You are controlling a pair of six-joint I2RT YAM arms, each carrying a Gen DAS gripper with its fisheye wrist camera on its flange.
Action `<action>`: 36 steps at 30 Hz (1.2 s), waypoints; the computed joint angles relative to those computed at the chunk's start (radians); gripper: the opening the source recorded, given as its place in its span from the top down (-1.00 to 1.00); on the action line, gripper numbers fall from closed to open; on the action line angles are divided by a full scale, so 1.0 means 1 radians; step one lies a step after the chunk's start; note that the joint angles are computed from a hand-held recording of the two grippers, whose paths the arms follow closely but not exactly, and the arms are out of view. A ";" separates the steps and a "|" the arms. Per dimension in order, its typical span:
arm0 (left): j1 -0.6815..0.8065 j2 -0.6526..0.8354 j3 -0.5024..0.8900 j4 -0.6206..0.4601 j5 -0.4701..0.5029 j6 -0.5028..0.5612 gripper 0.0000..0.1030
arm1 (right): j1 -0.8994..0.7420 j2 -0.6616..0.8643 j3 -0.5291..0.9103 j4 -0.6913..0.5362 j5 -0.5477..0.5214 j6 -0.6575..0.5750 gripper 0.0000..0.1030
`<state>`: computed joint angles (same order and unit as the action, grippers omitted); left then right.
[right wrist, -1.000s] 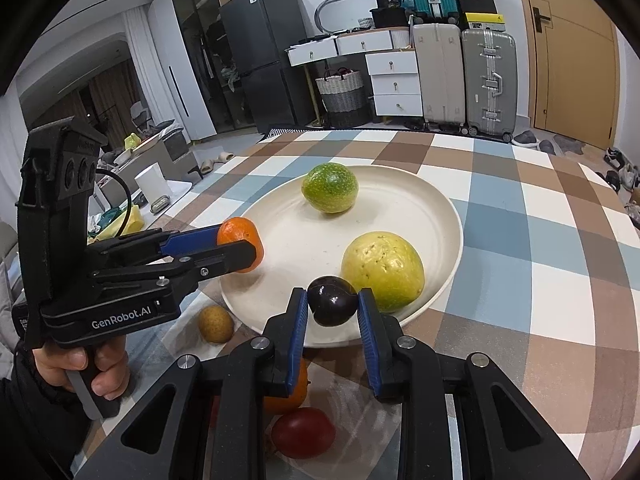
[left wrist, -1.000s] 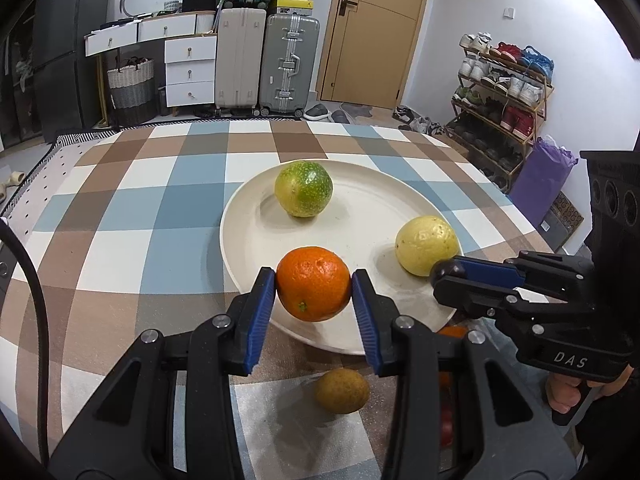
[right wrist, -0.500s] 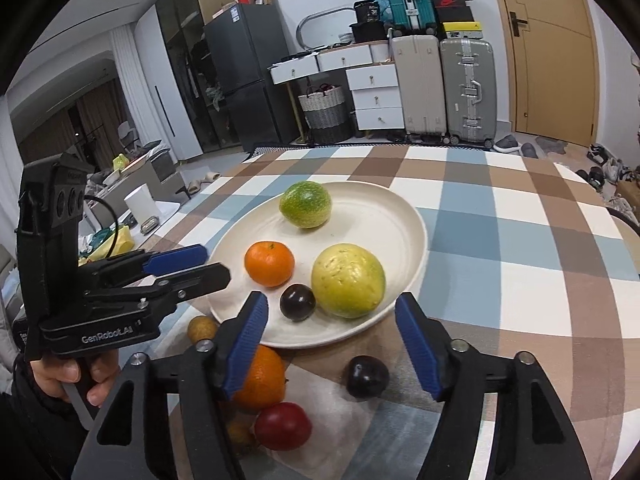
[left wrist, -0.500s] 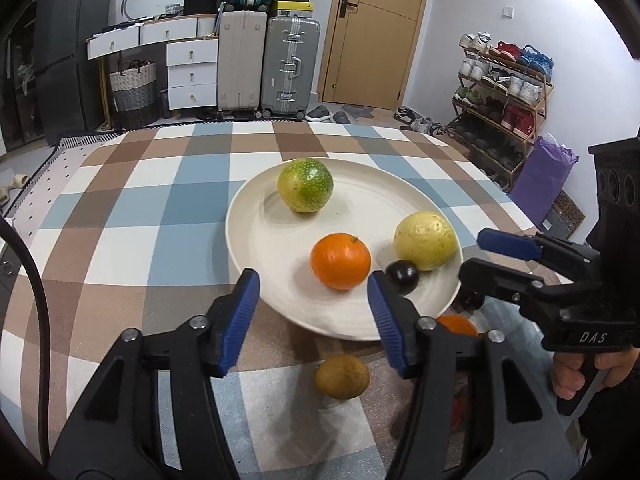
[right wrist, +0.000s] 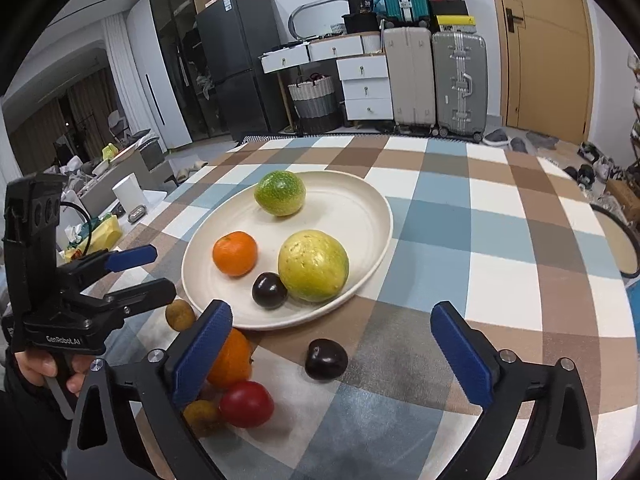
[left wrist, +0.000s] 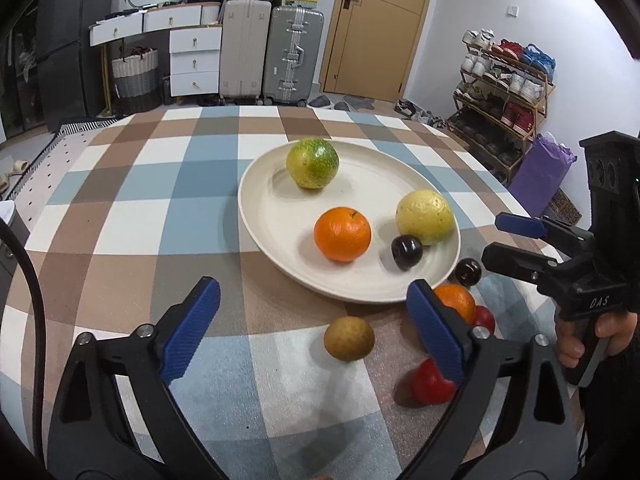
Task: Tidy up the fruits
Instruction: 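Withdraw both tools from the plate toward the remaining fruit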
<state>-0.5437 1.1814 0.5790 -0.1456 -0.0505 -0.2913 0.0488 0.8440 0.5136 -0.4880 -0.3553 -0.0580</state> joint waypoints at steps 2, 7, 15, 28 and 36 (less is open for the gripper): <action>-0.012 0.000 0.003 -0.016 -0.011 0.005 -0.88 | -0.038 0.004 0.003 -0.027 -0.029 -0.030 -0.97; -0.033 -0.005 0.007 -0.044 -0.027 0.019 -0.88 | -0.066 0.031 0.017 -0.064 -0.032 -0.074 -0.98; -0.015 0.035 0.028 -0.081 0.020 0.033 -0.88 | -0.045 0.050 0.025 -0.092 0.008 -0.107 -0.99; -0.019 0.066 0.035 -0.084 0.062 0.060 -0.65 | -0.084 0.098 0.043 -0.120 0.026 -0.147 -0.99; -0.036 0.084 0.042 -0.094 0.073 0.079 -0.17 | -0.077 0.097 0.042 -0.124 0.015 -0.156 -0.92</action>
